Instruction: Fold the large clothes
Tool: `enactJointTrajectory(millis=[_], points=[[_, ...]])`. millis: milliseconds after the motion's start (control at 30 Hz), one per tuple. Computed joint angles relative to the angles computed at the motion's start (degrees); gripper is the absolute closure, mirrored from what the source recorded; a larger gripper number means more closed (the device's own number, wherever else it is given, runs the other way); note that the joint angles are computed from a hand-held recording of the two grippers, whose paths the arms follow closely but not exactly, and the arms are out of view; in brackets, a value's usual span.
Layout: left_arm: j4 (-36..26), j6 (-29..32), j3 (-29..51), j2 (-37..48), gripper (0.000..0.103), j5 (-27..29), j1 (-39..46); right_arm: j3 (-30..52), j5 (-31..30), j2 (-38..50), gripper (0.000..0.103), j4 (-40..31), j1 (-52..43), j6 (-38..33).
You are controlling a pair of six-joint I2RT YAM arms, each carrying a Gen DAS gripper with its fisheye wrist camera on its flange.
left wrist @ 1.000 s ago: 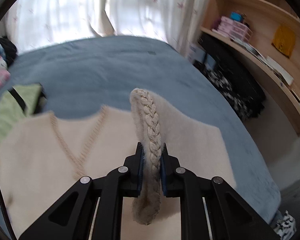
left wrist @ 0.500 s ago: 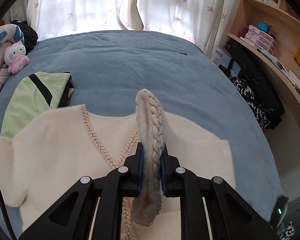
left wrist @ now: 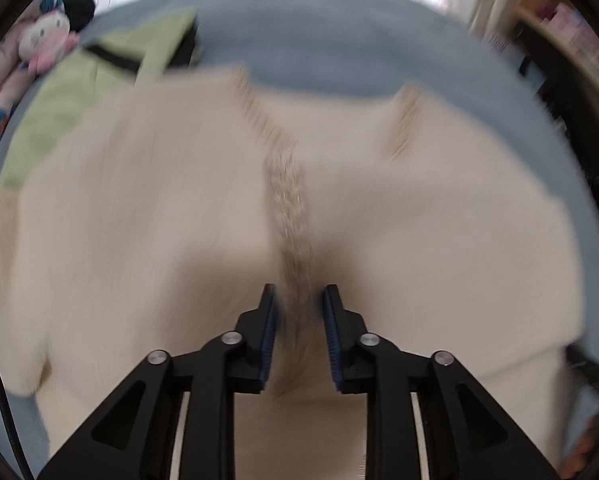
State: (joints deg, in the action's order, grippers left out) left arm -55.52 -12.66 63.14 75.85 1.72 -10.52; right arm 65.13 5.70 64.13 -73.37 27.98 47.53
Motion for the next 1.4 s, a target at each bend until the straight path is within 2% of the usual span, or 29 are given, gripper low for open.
enactJointTrajectory(millis=[67,133,167,233,300,400,467,533,633,667,733,767,800,867,967,1067,1167,1200,1267,1300,1400], points=[[2.5,0.9,-3.3,-2.1,0.071,6.2,4.6,1.8,-2.4,-1.6,0.055,-1.1,0.2,1.9],[2.3,0.9,-2.8,-1.7,0.057,11.4,8.1,4.3,-2.0,-2.8,0.049,-1.2,0.9,2.5],[2.4,0.6,-2.4,-1.3,0.053,12.2,8.8,5.7,-1.3,-2.4,0.046,-1.5,1.0,2.5],[3.2,-0.6,-0.9,-0.1,0.046,11.4,9.0,8.7,-0.4,-0.4,0.035,0.0,-1.0,0.4],[4.1,-1.5,0.5,1.6,0.046,11.0,8.3,10.3,-0.9,2.4,0.034,2.2,-4.2,-2.9],[4.5,-1.8,3.6,6.3,0.045,12.0,7.8,11.4,-5.1,7.9,0.034,6.8,-11.2,-8.9],[4.9,-2.0,5.6,9.6,0.045,10.7,6.5,12.5,-6.5,12.3,0.034,9.3,-15.7,-12.9],[6.3,-2.4,6.6,11.5,0.04,8.7,4.9,13.2,-7.3,16.2,0.034,11.1,-19.0,-15.1],[7.9,-3.5,8.1,13.4,0.041,7.9,3.8,12.2,-13.0,19.8,0.034,15.0,-23.2,-16.3],[8.5,-3.6,8.5,13.9,0.045,7.9,3.8,11.6,-15.5,20.9,0.034,16.0,-24.1,-16.8],[8.8,-4.3,9.2,14.4,0.07,5.7,2.9,10.5,-17.1,21.9,0.037,17.1,-23.9,-17.3],[8.8,-4.6,9.6,14.5,0.078,4.0,2.4,10.3,-16.6,22.1,0.046,17.9,-23.3,-18.1],[9.0,-4.5,9.4,14.1,0.088,3.9,2.4,11.1,-16.5,22.8,0.08,18.1,-22.1,-20.2],[10.3,-4.5,8.5,11.6,0.088,4.0,2.8,14.5,-12.0,23.3,0.088,16.9,-19.1,-20.7],[15.9,-5.7,4.9,5.4,0.088,4.8,4.0,14.3,-7.7,19.5,0.09,21.7,-15.7,-20.7],[18.1,-5.5,3.0,6.4,0.088,2.0,3.6,16.3,-1.1,24.5,0.089,19.1,-12.2,-20.6],[15.2,-5.1,3.4,10.9,0.078,0.2,2.8,18.4,2.8,27.0,0.08,15.1,-10.2,-18.2],[15.5,-5.1,2.7,9.9,0.077,-0.3,2.7,18.6,2.6,25.6,0.076,14.0,-10.3,-16.7],[12.5,-4.8,4.1,9.1,0.068,-1.9,2.2,19.5,3.9,22.8,0.076,11.5,-9.6,-14.9],[10.4,-4.3,5.4,8.9,0.067,-3.5,1.7,19.5,4.6,20.7,0.076,10.7,-9.0,-14.6],[7.5,-3.0,5.8,4.2,0.067,-6.0,0.0,18.1,5.4,13.8,0.066,9.8,-5.9,-11.5]])
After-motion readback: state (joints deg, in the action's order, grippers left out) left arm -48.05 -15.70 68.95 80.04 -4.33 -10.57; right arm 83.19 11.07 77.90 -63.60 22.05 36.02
